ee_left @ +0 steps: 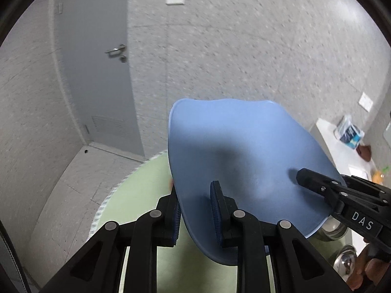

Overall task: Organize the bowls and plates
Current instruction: 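Lower the blue plate into the red basin onto the bowl, open both tools, then grasp the rim of a medium steel bowl with both tools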

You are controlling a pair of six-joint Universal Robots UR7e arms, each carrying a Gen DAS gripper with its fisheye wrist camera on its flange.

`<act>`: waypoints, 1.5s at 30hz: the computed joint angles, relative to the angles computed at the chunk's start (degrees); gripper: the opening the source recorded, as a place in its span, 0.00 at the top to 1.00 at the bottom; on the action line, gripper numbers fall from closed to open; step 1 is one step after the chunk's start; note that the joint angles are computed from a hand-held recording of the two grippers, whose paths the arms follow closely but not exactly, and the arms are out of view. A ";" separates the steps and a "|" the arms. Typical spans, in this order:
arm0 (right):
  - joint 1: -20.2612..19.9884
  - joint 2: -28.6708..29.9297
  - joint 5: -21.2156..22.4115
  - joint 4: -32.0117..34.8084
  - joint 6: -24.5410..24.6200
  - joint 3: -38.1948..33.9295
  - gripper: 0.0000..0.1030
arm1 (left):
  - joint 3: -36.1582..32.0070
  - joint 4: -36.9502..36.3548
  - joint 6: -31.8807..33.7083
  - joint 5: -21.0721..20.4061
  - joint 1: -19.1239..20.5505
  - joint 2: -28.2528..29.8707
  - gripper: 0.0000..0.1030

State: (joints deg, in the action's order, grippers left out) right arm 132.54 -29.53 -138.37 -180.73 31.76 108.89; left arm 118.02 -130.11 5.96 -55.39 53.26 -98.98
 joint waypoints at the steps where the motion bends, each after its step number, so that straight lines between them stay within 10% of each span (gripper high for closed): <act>1: -0.71 -1.24 -0.05 -0.20 0.43 1.70 0.76 | -0.31 0.04 0.36 -0.18 0.59 1.03 0.82; 18: -4.93 -2.28 -1.15 3.75 2.95 4.82 0.74 | -9.47 -5.72 1.81 -0.85 4.46 22.23 0.80; 22: -4.80 -1.97 -1.67 3.89 3.30 4.70 0.71 | -8.55 -6.46 2.43 -0.26 4.23 21.86 0.72; 26: -4.59 -1.94 -1.27 4.40 3.59 4.69 0.46 | -6.46 -6.67 2.77 0.38 3.54 19.70 0.52; 45: 3.64 -8.88 -4.46 0.80 8.54 11.66 0.38 | 4.52 -7.74 -3.24 0.96 -5.69 3.56 0.05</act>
State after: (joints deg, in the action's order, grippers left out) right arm 136.18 -38.41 -142.83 -179.93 40.29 120.55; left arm 122.54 -137.84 2.73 -54.44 47.56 -95.43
